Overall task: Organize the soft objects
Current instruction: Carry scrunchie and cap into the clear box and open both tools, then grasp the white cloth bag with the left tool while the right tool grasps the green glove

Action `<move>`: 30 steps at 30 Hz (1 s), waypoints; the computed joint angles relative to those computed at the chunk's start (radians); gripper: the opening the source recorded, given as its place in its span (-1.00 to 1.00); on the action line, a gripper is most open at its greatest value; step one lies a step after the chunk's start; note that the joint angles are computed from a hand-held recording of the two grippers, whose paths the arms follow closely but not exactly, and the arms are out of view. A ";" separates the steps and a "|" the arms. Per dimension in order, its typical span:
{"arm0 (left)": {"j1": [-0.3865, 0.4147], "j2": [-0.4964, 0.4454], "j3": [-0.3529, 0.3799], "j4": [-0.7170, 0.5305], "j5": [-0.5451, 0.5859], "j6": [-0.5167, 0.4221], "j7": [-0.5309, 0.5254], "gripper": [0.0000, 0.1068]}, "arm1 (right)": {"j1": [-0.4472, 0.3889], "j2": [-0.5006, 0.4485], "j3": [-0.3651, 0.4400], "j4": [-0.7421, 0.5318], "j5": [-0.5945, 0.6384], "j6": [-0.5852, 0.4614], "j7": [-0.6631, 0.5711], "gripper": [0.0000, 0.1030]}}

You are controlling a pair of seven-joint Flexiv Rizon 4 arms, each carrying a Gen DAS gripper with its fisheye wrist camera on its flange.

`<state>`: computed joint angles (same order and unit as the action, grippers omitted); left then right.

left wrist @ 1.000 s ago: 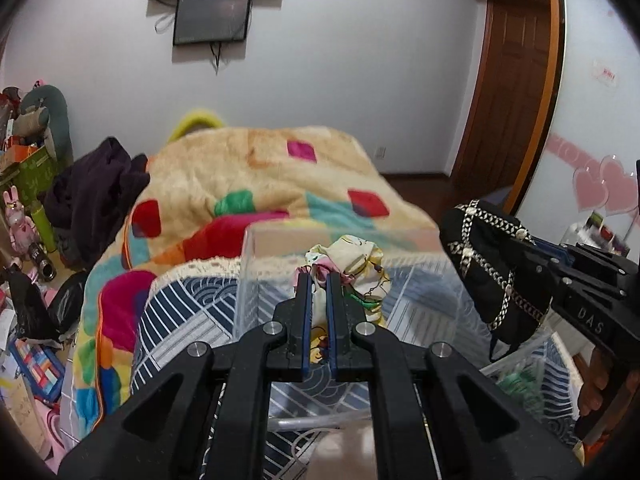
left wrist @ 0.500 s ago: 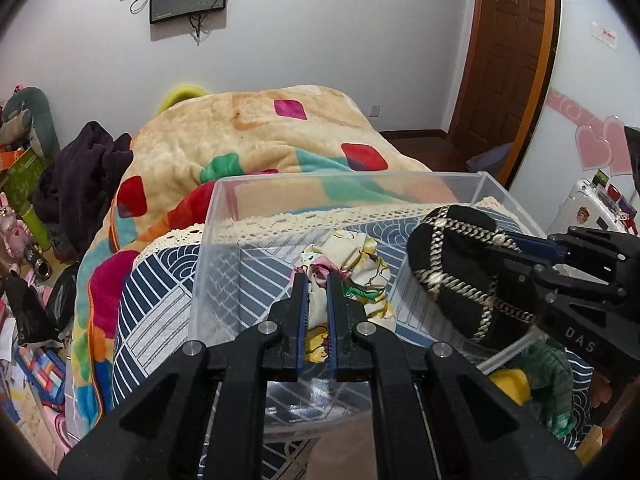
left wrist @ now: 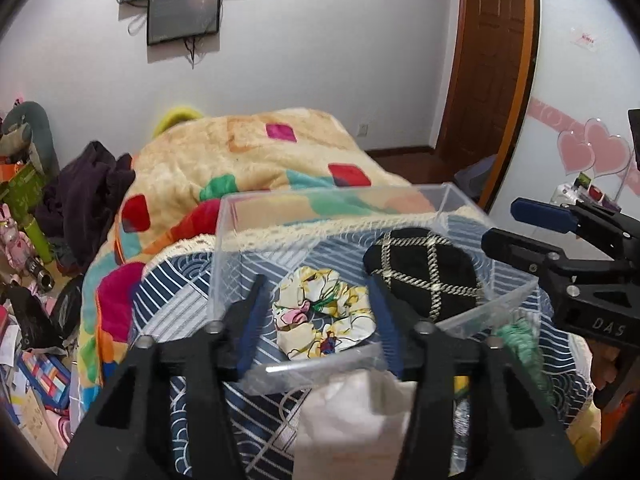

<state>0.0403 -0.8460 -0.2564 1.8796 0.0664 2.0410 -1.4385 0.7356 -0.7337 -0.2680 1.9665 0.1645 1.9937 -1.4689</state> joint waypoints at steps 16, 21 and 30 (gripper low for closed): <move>-0.025 0.052 0.065 0.171 0.053 0.178 -0.063 0.88 | 0.023 0.033 0.073 0.085 0.226 0.201 -0.130 0.70; 0.026 0.010 0.016 0.166 0.121 0.144 -0.072 0.88 | -0.008 0.011 0.122 0.106 0.225 0.197 -0.112 0.70; -0.047 -0.036 0.064 0.157 0.032 0.137 -0.048 0.88 | -0.111 -0.038 0.210 0.137 0.119 0.160 0.001 0.63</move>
<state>-0.0068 -0.8817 -0.1929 2.0366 0.0986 2.1776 -1.4866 0.6242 -0.7721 -0.0576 2.1032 0.2831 2.1534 -1.4676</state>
